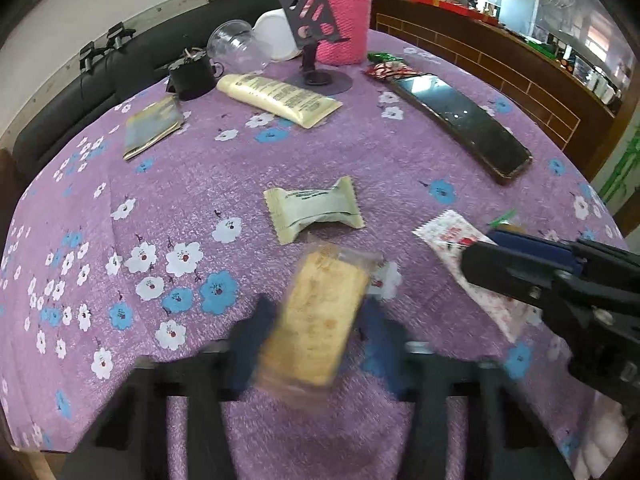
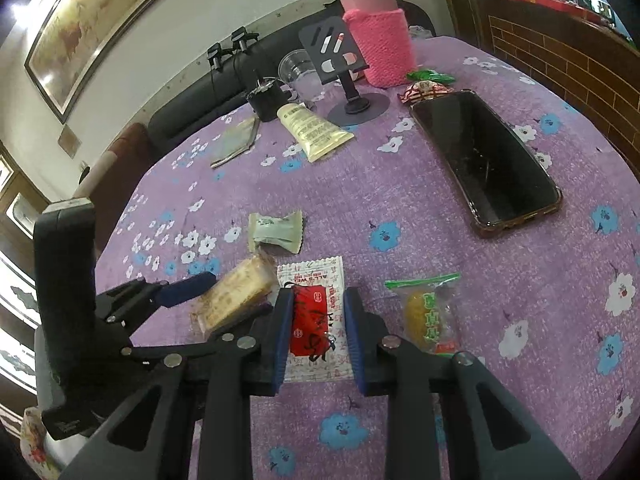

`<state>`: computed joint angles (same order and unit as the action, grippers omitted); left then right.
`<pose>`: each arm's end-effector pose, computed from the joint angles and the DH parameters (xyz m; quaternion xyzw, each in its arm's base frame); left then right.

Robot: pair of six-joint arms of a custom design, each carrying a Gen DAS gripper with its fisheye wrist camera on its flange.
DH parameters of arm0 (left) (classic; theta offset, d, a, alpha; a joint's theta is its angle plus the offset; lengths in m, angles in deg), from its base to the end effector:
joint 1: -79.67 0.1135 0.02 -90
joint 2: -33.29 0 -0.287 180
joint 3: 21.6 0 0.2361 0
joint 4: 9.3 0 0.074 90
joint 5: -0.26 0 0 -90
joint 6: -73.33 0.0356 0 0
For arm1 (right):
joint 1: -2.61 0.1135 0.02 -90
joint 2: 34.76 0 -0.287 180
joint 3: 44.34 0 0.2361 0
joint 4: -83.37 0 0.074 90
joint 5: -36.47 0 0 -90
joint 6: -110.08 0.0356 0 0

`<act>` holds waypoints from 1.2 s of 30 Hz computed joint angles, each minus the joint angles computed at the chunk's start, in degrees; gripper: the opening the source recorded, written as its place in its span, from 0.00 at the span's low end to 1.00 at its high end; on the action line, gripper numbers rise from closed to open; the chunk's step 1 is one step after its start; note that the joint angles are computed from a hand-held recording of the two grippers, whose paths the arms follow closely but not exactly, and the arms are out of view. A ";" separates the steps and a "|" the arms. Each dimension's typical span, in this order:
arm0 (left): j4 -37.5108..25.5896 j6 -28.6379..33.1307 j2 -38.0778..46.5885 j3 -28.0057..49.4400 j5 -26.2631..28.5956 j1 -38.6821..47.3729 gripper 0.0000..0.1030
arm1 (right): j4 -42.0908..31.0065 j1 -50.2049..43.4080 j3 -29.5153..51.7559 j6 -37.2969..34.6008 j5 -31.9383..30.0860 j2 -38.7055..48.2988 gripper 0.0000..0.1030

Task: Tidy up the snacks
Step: 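Grasp yellow cake bar with left tool while right tool grasps red-printed white packet, then carry cake bar and red packet over the box with both tools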

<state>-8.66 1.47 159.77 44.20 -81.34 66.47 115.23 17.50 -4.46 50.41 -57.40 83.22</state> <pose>0.3501 -0.0875 0.0438 0.2784 0.9225 -0.0596 0.2606 0.2691 0.0740 0.0568 0.1121 0.9207 0.1721 0.3318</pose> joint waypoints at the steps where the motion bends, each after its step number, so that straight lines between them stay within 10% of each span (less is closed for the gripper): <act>1: -0.61 -0.49 -0.34 -0.04 0.27 0.23 0.34 | 0.10 -0.05 0.00 0.06 -0.10 0.11 0.24; 18: 1.68 -0.68 -21.44 -20.73 17.19 16.66 0.33 | 7.24 1.84 -3.39 0.52 -2.36 -0.06 0.24; 27: -20.92 17.68 -34.64 -20.74 31.99 45.24 0.34 | 5.39 9.42 -3.53 0.99 1.96 -3.12 0.24; 36: -31.69 29.89 -21.93 -5.55 34.39 68.89 0.34 | -10.99 29.22 6.52 4.42 8.42 -10.82 0.24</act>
<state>-40.34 31.36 137.84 38.66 -46.95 135.36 104.23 46.72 2.06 54.83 -48.98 72.40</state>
